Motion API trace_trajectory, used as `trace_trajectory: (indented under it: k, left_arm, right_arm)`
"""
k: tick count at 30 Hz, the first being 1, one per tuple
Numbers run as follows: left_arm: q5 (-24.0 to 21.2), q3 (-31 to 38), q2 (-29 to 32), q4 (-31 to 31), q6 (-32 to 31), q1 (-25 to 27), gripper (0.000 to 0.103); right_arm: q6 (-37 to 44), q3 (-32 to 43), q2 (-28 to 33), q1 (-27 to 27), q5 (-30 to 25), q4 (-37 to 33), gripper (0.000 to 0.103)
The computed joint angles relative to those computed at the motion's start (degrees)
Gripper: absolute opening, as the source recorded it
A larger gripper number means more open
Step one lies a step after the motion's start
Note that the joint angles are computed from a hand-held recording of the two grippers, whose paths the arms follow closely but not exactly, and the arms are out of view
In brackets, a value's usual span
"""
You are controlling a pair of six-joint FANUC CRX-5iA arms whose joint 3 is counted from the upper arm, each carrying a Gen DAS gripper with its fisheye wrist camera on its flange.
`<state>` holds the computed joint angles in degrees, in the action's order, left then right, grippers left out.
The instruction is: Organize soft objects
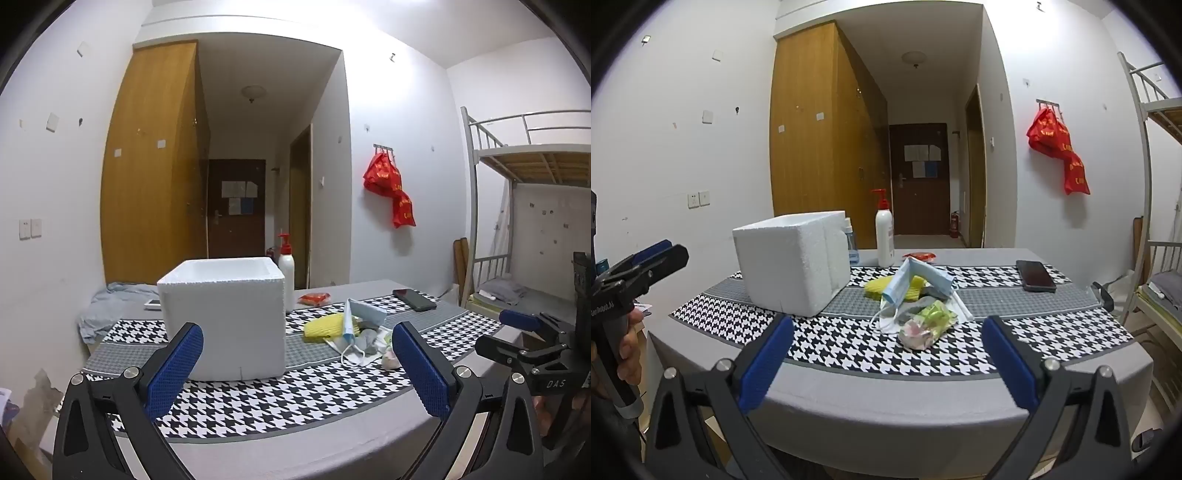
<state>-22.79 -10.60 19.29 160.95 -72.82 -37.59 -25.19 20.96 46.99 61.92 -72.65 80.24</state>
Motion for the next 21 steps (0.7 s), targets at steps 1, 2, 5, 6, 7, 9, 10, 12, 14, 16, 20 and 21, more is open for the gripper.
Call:
trace_trajectory:
  k: [1, 2, 5, 6, 7, 9, 10, 12, 14, 16, 20, 21]
  left_arm:
    - [0.17, 0.06, -0.02, 0.24, -0.16, -0.04, 0.102]
    - [0.22, -0.02, -0.05, -0.06, 0.11, 0.00, 0.102]
    - [1.18, 0.11, -0.28, 0.62, -0.02, -0.12, 0.102]
    - [1.81, 0.36, -0.18, -0.06, 0.82, -0.10, 0.102]
    - [2.14, 0.63, 0.17, -1.66, 2.35, 0.01, 0.102]
    - [0.29, -0.57, -0.24, -0.99, 1.66, 0.33, 0.102]
    - [0.25, -0.78, -0.45, -0.38, 0.92, 0.26, 0.102]
    - [1.44, 0.06, 0.01, -1.01, 1.16, 0.01, 0.102]
    - [1.37, 0.12, -0.05, 0.41, -0.25, -0.25, 0.102]
    - [1.81, 0.26, -0.30, 1.54, -1.45, -0.55, 0.102]
    - [2.41, 0.51, -0.14, 0.12, 0.29, -0.32, 0.102]
    - [2.52, 0.60, -0.07, 0.04, 0.55, -0.30, 0.102]
  right_arm:
    - [-0.02, 0.09, 0.03, 0.01, -0.06, -0.12, 0.103]
    - [-0.17, -0.05, -0.04, 0.01, 0.01, -0.07, 0.103]
    - [-0.45, -0.19, -0.01, 0.10, -0.06, -0.10, 0.103]
    - [-0.48, -0.28, -0.08, 0.08, 0.07, -0.10, 0.103]
    - [-0.53, -0.26, -0.05, 0.07, 0.04, -0.03, 0.103]
    - [-0.43, 0.01, 0.09, 0.00, -0.06, -0.04, 0.103]
    - [-0.43, -0.01, 0.03, 0.02, -0.03, -0.10, 0.103]
    - [-0.40, 0.01, -0.08, 0.06, -0.03, -0.24, 0.103]
    - [-0.49, -0.05, -0.09, 0.09, 0.01, -0.33, 0.103]
    - [-0.49, -0.09, -0.12, 0.18, -0.03, -0.35, 0.103]
    - [-0.47, -0.12, -0.20, 0.20, -0.10, -0.58, 0.103]
    - [-0.51, -0.20, -0.24, 0.21, -0.16, -0.68, 0.103]
